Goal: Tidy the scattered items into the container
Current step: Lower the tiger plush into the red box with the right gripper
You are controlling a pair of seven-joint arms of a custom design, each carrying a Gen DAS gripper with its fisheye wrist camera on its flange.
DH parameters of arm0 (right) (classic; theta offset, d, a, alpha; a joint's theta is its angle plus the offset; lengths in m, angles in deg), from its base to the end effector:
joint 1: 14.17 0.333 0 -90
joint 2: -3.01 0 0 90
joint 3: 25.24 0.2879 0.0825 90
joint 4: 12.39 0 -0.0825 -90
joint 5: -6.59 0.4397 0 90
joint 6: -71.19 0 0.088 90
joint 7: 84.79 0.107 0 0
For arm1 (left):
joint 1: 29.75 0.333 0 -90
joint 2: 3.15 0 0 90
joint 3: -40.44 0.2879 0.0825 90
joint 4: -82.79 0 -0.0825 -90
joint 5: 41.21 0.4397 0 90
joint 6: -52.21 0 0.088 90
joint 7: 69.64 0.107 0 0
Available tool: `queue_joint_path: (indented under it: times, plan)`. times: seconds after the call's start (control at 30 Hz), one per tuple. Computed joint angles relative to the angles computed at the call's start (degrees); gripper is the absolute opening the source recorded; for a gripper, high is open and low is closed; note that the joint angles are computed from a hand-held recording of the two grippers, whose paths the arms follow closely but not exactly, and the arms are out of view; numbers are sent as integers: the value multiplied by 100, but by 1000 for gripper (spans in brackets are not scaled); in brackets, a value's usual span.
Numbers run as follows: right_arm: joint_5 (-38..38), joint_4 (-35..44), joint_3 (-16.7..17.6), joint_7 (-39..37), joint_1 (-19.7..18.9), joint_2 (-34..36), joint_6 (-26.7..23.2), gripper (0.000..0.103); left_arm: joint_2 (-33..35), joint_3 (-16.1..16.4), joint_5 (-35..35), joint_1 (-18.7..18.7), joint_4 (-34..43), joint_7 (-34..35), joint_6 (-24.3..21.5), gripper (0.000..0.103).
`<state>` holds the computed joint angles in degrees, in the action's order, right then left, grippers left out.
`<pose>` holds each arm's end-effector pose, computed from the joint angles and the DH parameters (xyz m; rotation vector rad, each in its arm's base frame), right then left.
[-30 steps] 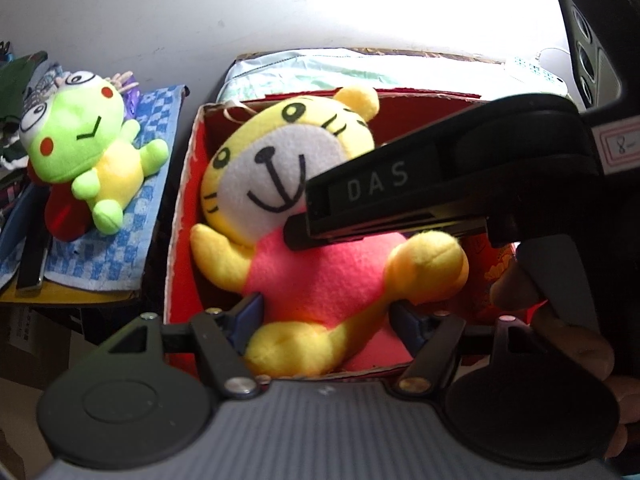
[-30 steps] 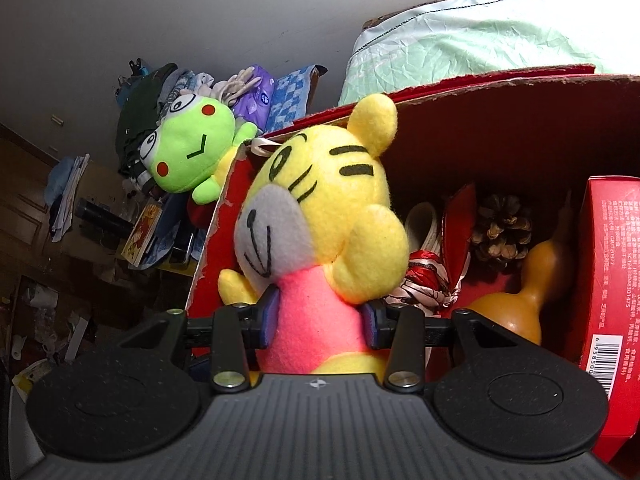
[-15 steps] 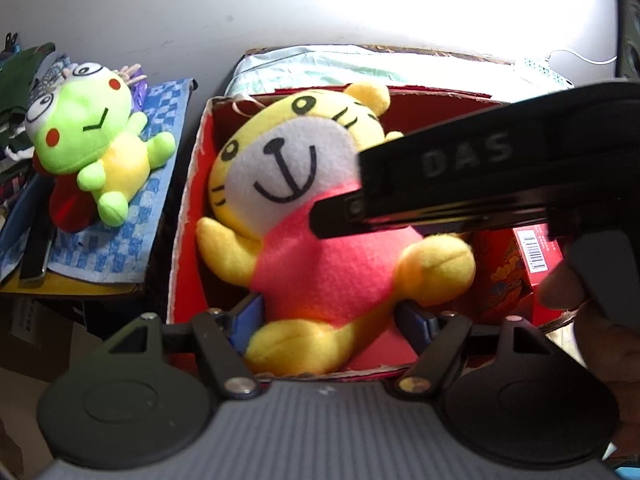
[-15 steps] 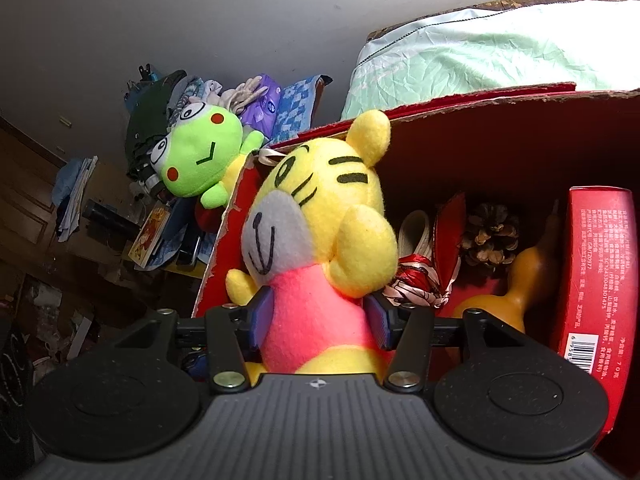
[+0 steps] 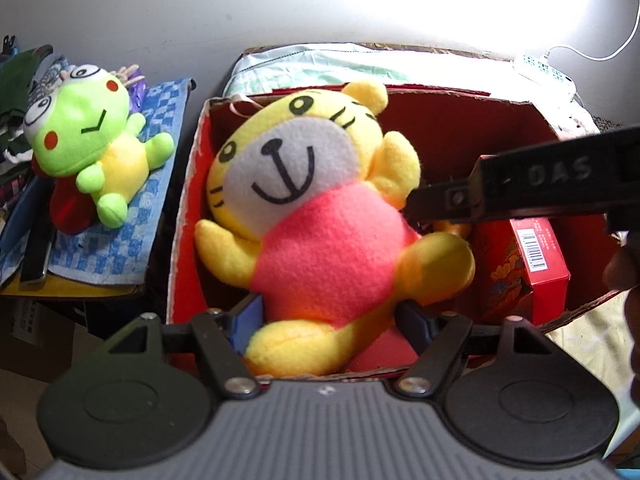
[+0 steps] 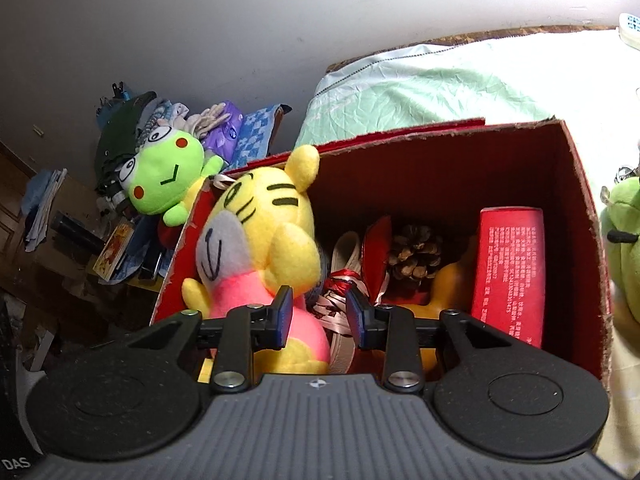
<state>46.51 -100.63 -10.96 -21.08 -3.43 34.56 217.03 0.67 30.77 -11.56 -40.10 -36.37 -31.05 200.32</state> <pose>0.7106 0.2917 0.3378 -1.9420 1.3899 0.1689 0.5976 -0.2265 0.3838 -2.0479 1.7284 -0.5040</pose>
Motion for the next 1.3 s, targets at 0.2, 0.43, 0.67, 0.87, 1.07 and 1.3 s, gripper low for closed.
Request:
queue_joint_path:
  times: [0.2,0.43,0.67,0.87,1.07,1.3]
  plan:
    - [-50,156,57,-63,22,118,-241,24,-70,3,-57,28,-65,85,8,77]
    - [-219,336,5,76,139,284,-391,20,40,44,-105,91,-11,247,50,78]
    - [-321,346,-16,122,153,318,-377,22,145,53,-42,33,141,250,-146,77]
    - [-184,287,15,142,53,248,-378,27,96,46,42,-2,150,268,-162,76]
    - [-25,128,17,107,-12,111,-308,28,29,24,133,-16,125,222,-133,76]
    - [19,-11,-17,132,1,-2,-217,29,-168,-29,493,-55,-4,-97,-155,80]
